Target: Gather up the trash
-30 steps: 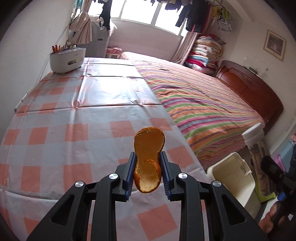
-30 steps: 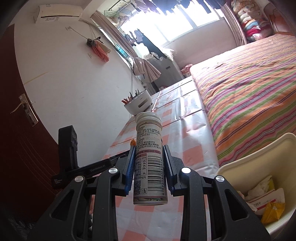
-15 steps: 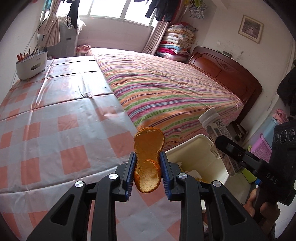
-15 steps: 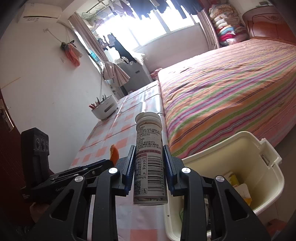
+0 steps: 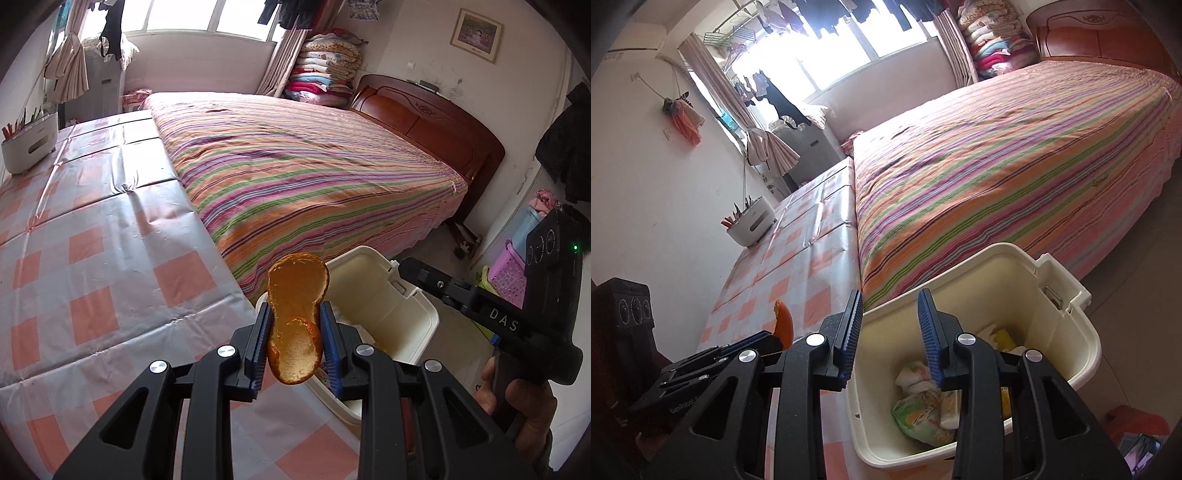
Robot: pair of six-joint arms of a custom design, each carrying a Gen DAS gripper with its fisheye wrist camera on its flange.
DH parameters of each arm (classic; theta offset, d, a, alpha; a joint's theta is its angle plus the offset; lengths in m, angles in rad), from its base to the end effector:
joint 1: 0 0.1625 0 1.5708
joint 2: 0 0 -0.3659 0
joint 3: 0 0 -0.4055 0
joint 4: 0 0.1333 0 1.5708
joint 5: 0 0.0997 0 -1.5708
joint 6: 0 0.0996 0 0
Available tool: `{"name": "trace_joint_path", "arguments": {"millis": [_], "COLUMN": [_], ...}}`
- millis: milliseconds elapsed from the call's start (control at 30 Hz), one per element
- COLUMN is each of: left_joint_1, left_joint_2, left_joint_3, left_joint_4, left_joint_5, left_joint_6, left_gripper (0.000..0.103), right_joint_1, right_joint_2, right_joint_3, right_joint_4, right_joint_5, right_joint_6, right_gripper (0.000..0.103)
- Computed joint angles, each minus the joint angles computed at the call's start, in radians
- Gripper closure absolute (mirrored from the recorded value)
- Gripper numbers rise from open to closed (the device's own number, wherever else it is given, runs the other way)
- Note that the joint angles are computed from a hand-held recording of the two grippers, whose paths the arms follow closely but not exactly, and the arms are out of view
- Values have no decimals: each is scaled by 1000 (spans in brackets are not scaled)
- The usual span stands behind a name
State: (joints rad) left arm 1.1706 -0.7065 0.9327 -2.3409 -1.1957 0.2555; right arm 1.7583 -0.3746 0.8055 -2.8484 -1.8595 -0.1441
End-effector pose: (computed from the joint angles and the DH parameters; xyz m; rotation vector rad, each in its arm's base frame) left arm -0.1579 -0.8092 0.2814 0.7351 2.6058 -0.7891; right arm 0.2609 -0.8121 0.1384 0.2645 -2.6253 1.1944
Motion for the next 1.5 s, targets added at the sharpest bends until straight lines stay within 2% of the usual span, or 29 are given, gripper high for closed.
{"name": "trace_joint_path", "arguments": {"millis": [200, 433, 567, 800, 867, 967, 1033, 1100, 1267, 1367, 1500], "left_joint_1": [-7, -21, -26, -33, -33, -31, -32, -38, -46, -45, -41], "left_joint_2": [9, 39, 71, 112, 119, 126, 121, 112, 45, -14, -99], "left_joint_3": [5, -11, -40, -72, -77, -78, -62, -37, 51, 116, 243], "left_joint_4": [5, 25, 57, 60, 60, 49, 21, -18, -105, -155, -289], "left_joint_5": [4, -2, -4, 1, -2, -16, -22, -6, 12, 20, 59], "left_joint_6": [6, 15, 11, 12, 6, -9, -4, 13, 46, 39, 36], "left_gripper": [77, 77, 77, 75, 74, 66, 44, 37, 37, 35, 30], "right_joint_1": [0, 3, -5, -16, -19, -21, -21, -26, -17, 3, 32], "right_joint_2": [-13, -2, -1, 25, 15, 1, 1, -23, -25, -2, 57], "right_joint_3": [16, 1, 24, -3, 23, 57, 61, 97, 128, 124, 82], "right_joint_4": [-81, -195, -253, -280, -299, -324, -332, -354, -417, -462, -492], "right_joint_5": [38, 40, 52, 59, 68, 68, 67, 74, 29, -19, -77], "right_joint_6": [19, 27, 35, 55, 62, 63, 64, 65, 15, -55, -127], "right_gripper": [63, 63, 56, 56, 56, 51, 51, 51, 45, 31, 20]}}
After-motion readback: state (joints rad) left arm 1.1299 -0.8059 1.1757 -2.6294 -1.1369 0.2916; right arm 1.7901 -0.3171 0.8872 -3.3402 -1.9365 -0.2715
